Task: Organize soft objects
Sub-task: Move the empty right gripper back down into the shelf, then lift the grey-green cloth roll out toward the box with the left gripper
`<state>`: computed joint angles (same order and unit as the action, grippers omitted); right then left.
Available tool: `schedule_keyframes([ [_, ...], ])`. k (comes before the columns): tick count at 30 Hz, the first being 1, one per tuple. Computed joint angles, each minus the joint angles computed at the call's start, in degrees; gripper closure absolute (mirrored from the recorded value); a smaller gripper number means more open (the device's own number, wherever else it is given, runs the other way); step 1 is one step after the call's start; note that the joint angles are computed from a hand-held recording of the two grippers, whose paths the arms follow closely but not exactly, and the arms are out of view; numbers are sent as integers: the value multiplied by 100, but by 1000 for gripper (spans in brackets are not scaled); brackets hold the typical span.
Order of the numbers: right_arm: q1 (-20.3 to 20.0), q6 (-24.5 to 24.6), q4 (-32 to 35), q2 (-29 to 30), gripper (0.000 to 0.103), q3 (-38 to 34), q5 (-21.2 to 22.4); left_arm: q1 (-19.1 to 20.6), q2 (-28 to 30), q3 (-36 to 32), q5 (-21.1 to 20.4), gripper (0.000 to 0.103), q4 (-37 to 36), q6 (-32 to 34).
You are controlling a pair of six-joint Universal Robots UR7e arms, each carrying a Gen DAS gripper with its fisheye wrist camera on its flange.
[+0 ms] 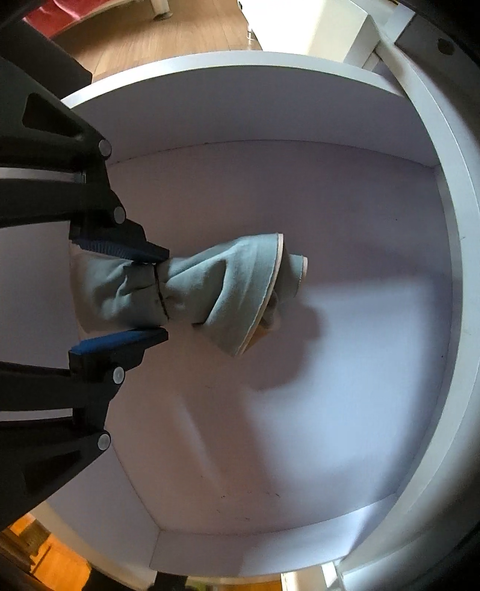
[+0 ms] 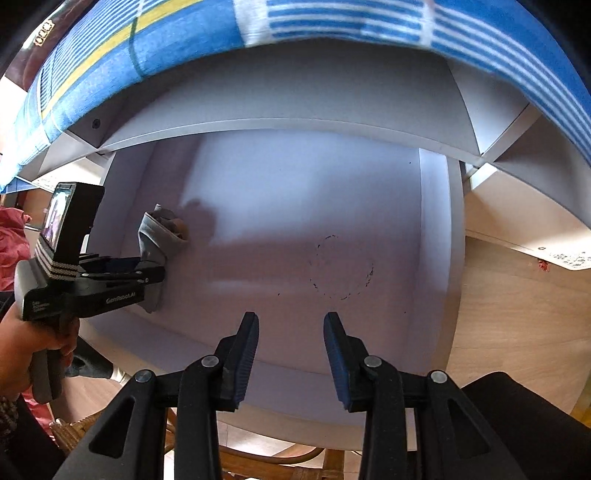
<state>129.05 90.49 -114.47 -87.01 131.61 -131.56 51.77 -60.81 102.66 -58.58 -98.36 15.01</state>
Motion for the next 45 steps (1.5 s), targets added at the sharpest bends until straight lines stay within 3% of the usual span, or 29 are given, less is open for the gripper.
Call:
schedule_keyframes([
  [11, 64, 43, -112, 61, 67, -15, 6, -106, -379, -401, -490, 69, 421, 197],
  [26, 42, 35, -305, -75, 67, 96, 83, -438, -1175, -1424, -1532, 69, 1342, 1458],
  [31, 37, -8, -353, -100, 67, 104, 65, -517, -1241, -1989, -2105, 69, 1705, 1466],
  [45, 121, 13, -612, -154, 67, 192, 72, -660, -937, -3037, -2973, 70, 2270, 1095],
])
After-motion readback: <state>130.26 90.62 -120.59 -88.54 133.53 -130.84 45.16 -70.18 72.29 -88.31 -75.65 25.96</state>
